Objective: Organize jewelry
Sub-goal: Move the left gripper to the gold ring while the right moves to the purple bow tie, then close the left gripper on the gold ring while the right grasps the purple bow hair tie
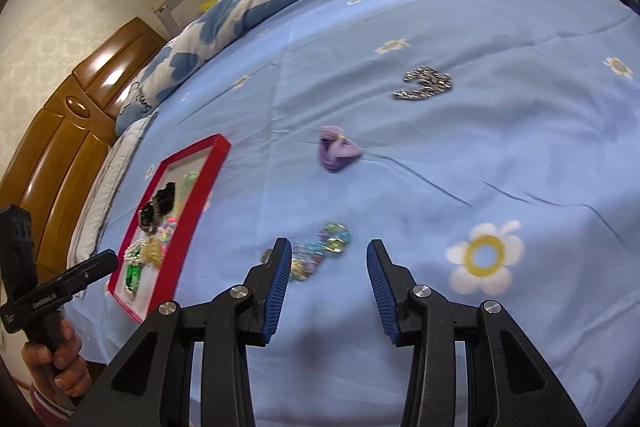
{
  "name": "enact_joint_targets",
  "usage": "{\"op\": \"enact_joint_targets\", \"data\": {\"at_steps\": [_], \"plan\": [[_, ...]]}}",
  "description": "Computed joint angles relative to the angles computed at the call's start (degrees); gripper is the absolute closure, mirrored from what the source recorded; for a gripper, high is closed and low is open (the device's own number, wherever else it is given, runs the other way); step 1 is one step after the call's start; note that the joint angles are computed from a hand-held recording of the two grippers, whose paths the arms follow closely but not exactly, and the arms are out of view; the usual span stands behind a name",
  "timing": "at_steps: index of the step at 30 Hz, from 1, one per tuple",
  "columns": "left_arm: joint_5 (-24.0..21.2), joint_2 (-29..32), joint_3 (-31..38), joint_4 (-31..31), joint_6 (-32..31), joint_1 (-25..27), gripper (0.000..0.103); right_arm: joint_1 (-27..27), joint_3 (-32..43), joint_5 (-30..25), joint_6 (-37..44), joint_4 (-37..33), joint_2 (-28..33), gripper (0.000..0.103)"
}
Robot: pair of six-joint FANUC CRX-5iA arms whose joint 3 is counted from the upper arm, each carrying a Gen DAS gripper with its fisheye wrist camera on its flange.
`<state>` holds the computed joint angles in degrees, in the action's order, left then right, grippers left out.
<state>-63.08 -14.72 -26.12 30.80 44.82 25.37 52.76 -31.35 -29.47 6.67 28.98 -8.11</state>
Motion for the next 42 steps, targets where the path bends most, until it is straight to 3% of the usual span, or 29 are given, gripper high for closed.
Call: {"op": "enact_joint_targets", "data": {"at_steps": [13,21,29,32,33,35,36,42], "plan": [[0.9,3.2,0.5,-1.9,1.9,-9.0,0.036,-3.1,2.6,2.3,7.6,-5.7,2.8,0.061],[3.2,7.9,1.2,-1.0,1.4,-14.5,0.036,-6.4,8.4,2.8,17.7,-12.0,7.5,0.061],[5.8,11.1,1.2,-0.7,1.1,-16.9,0.037,-8.8,16.2,0.8,27.2,-18.1,14.6,0.061],[7.1,10.9,0.5,0.0,0.0,-17.2,0.051,-9.3,17.9,0.4,28.7,-18.6,16.7,0.062],[7.0,11.1,0.4,0.3,-0.4,-17.1,0.061,-9.3,17.7,0.6,28.0,-17.9,16.9,0.066],[6.4,11.6,0.3,1.6,-1.5,-16.9,0.076,-9.2,16.9,0.9,26.1,-16.0,16.9,0.088],[6.0,11.7,0.3,2.2,-2.0,-16.7,0.082,-9.3,16.3,1.5,25.5,-15.7,16.6,0.09],[5.7,10.9,-0.4,3.4,-3.2,-16.4,0.082,-8.8,11.5,5.7,21.2,-14.2,12.5,0.093]]}}
